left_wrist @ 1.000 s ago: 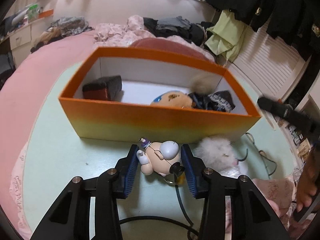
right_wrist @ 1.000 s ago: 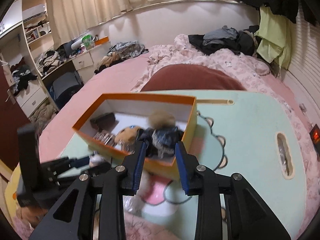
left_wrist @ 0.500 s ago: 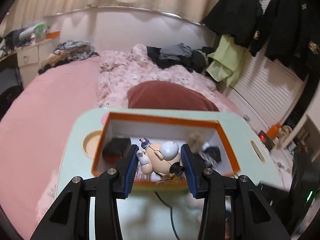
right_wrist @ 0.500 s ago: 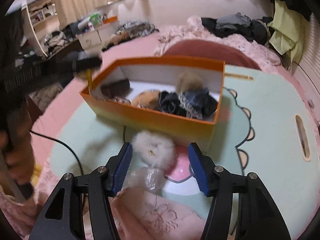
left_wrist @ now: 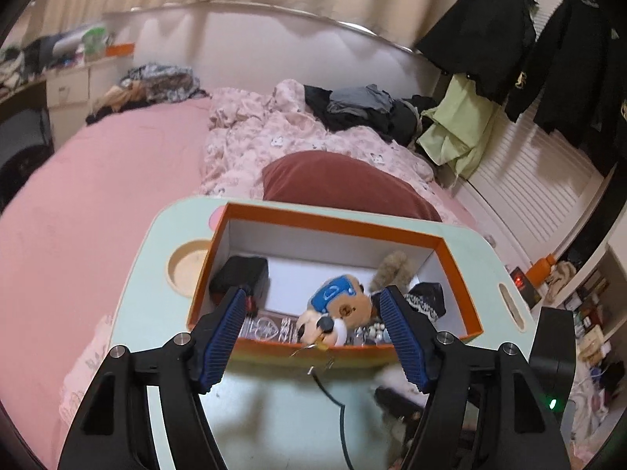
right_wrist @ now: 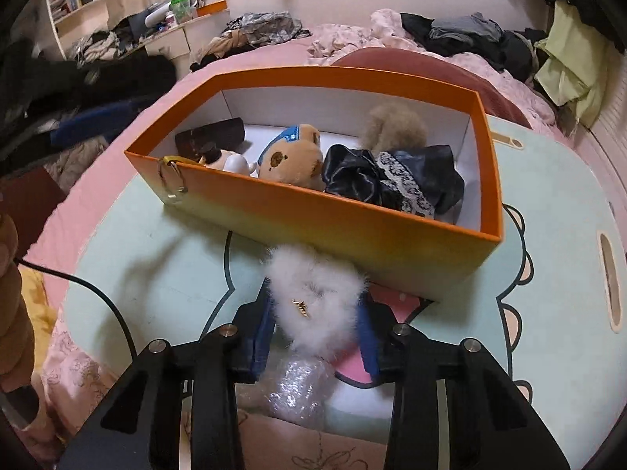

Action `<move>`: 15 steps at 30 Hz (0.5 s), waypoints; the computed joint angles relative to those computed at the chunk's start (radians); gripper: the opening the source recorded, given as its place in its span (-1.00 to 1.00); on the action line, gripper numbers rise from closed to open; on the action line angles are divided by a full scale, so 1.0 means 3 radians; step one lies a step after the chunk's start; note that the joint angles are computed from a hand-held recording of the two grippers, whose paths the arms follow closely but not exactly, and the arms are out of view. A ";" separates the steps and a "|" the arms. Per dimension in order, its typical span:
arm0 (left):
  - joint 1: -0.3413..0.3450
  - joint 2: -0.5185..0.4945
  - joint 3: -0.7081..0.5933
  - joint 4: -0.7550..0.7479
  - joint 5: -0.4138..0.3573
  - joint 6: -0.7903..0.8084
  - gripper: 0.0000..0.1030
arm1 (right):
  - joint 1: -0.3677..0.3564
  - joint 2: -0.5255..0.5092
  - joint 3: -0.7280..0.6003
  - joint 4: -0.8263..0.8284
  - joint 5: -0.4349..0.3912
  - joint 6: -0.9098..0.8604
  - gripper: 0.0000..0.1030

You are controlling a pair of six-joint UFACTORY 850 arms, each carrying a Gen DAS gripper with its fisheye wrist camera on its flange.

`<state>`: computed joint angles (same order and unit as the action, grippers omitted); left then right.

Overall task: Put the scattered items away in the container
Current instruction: 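Grasp the white fluff ball with the right gripper while the left releases the figurine into the box, then release the white fluff ball into the box with the right gripper while the left grasps the plastic bag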

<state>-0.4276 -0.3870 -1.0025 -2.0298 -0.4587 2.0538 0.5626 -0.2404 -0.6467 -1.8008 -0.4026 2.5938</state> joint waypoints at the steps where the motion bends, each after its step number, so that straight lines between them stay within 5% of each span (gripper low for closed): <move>1: 0.0017 0.0008 0.0024 -0.0026 -0.0013 0.0019 0.37 | 0.0003 0.0017 0.0025 -0.0061 -0.0016 0.0082 -0.30; 10: 0.0089 0.0091 0.0240 0.0432 -0.0092 -0.0110 0.38 | 0.0154 0.0520 0.0295 -0.0447 -0.0163 0.0338 -0.31; 15: -0.0062 0.0038 0.0261 0.0867 -0.0039 -0.0461 0.38 | 0.0140 0.0775 0.0284 -0.0176 -0.0452 0.0081 -0.30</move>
